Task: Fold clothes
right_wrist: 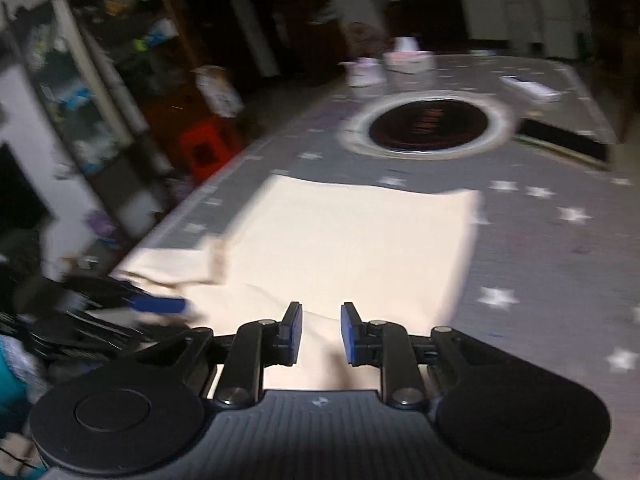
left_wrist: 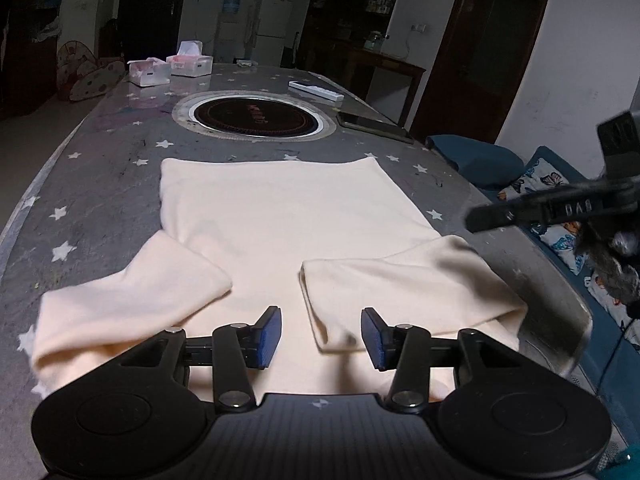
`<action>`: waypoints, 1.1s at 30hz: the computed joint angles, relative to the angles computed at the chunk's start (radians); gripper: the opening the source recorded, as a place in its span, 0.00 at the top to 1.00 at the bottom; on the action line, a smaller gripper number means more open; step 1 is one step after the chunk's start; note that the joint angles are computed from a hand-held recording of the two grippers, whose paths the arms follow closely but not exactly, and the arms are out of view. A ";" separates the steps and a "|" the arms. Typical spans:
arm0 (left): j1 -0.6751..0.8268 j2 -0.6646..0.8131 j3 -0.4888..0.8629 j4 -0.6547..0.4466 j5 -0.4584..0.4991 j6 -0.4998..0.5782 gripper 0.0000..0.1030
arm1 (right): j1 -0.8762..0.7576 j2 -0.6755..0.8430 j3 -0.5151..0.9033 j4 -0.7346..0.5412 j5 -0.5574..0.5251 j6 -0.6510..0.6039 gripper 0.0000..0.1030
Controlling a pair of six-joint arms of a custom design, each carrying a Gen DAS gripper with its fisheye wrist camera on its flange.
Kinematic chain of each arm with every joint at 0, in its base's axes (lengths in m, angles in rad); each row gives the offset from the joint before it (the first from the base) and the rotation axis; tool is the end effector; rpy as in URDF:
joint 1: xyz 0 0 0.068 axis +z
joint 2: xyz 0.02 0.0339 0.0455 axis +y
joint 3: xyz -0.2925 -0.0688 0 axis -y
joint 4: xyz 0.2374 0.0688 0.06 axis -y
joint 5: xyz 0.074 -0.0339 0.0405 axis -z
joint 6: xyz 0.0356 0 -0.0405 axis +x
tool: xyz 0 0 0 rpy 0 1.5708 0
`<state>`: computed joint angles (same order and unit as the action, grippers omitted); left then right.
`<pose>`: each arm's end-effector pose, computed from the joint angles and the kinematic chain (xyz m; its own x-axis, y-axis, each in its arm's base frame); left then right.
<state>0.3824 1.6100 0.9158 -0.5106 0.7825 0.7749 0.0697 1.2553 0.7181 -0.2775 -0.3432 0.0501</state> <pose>0.2764 0.0841 0.2073 -0.6403 0.2772 -0.7163 0.5843 0.7811 -0.2200 0.2363 0.0285 0.2434 -0.7397 -0.0044 -0.6730 -0.2592 0.9247 0.2789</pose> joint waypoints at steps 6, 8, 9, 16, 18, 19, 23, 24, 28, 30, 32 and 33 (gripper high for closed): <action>-0.097 0.001 -0.058 0.136 -0.089 -0.069 0.63 | -0.118 -0.044 -0.052 -0.094 0.003 -0.089 0.69; -0.113 -0.002 -0.066 0.155 -0.098 -0.075 0.71 | -0.103 -0.085 -0.073 -0.124 0.031 -0.126 0.63; -0.117 -0.009 -0.078 0.174 -0.105 -0.075 0.79 | -0.096 -0.108 -0.082 -0.138 0.041 -0.141 0.59; -0.122 -0.065 -0.077 0.193 -0.087 -0.115 0.96 | 0.016 -0.189 -0.128 -0.145 0.124 -0.154 0.41; -0.115 -0.092 -0.052 0.165 -0.056 -0.136 0.96 | 0.068 -0.198 -0.145 -0.127 0.168 -0.145 0.32; -0.114 -0.109 -0.036 0.150 -0.040 -0.148 0.96 | 0.108 -0.205 -0.158 -0.110 0.202 -0.145 0.31; -0.120 -0.179 0.037 0.073 0.037 -0.169 0.96 | 0.248 -0.212 -0.195 -0.038 0.347 -0.103 0.28; -0.121 -0.191 0.057 0.050 0.059 -0.172 0.96 | 0.276 -0.202 -0.198 -0.025 0.383 -0.088 0.28; -0.107 -0.222 0.119 -0.022 0.121 -0.182 0.96 | 0.383 -0.180 -0.224 0.021 0.558 -0.087 0.28; -0.087 -0.217 0.127 -0.036 0.122 -0.174 0.96 | 0.406 -0.191 -0.229 0.005 0.618 -0.091 0.28; -0.066 -0.202 0.124 -0.054 0.109 -0.152 0.96 | 0.418 -0.208 -0.232 -0.017 0.662 -0.087 0.28; -0.054 -0.189 0.118 -0.063 0.095 -0.132 0.96 | 0.407 -0.222 -0.234 -0.029 0.659 -0.089 0.28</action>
